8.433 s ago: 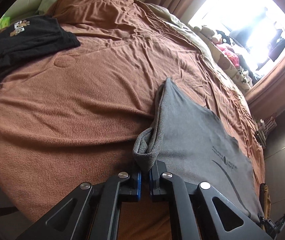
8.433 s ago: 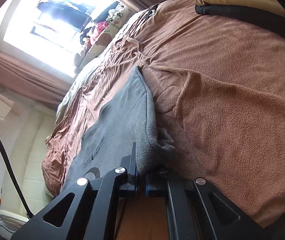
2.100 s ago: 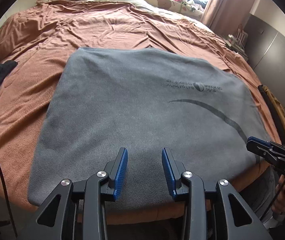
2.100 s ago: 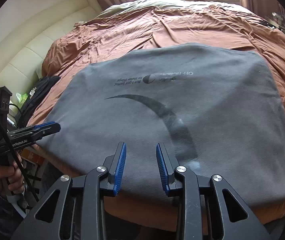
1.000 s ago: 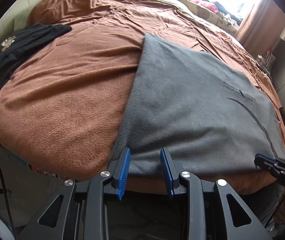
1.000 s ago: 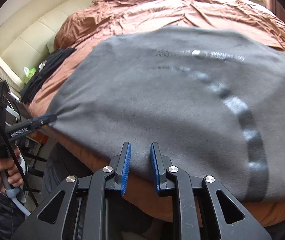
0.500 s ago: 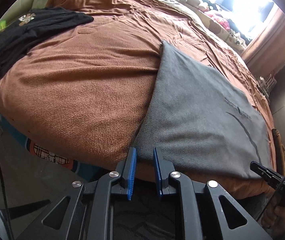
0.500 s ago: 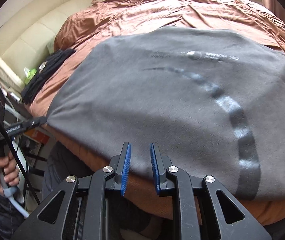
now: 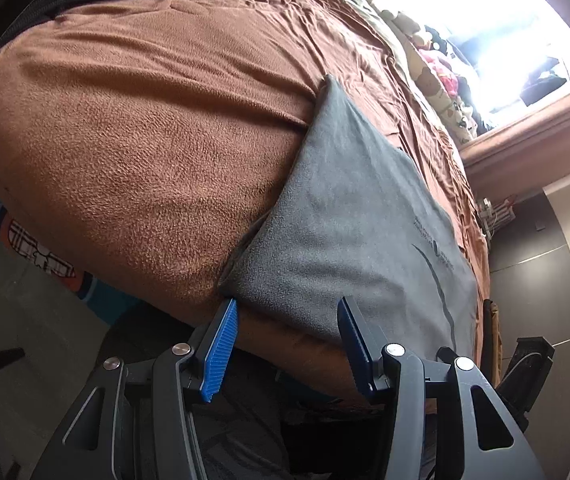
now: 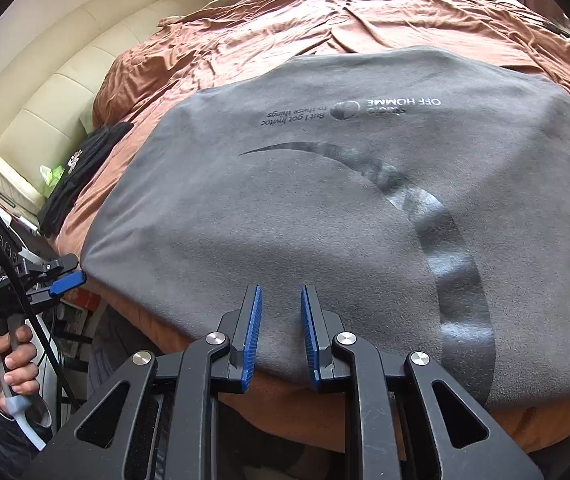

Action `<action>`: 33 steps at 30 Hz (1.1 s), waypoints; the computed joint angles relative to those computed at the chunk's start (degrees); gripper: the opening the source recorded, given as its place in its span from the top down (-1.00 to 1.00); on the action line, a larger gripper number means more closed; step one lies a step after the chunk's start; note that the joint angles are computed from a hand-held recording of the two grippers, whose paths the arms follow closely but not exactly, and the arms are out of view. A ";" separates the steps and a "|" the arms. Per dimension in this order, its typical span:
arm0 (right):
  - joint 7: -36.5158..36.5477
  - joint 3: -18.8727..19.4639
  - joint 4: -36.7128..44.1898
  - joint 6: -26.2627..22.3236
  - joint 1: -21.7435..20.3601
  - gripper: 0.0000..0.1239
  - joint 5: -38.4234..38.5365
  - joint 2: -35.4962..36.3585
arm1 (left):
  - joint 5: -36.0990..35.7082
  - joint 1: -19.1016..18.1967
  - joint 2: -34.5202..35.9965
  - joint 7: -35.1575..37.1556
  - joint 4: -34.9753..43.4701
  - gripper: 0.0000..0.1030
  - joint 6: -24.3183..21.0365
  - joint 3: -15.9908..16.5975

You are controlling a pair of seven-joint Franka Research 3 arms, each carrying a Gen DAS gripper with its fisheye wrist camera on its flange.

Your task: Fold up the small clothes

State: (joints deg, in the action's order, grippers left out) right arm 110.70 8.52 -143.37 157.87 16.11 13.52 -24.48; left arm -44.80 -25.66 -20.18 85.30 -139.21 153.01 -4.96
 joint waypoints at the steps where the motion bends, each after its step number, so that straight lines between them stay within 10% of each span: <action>1: -0.06 -0.12 -0.24 0.09 0.10 0.74 0.17 -0.10 | -0.13 -0.01 0.31 -0.28 0.07 -0.01 0.15 -0.10; 16: -0.65 -0.16 0.46 2.62 -0.01 0.74 0.44 0.93 | -30.84 -3.52 -0.81 19.24 -2.01 0.02 10.34 -0.17; 33: -1.27 0.64 1.69 2.69 0.83 0.75 -1.46 4.39 | -22.46 -2.58 0.96 13.09 -2.44 0.85 13.22 -1.76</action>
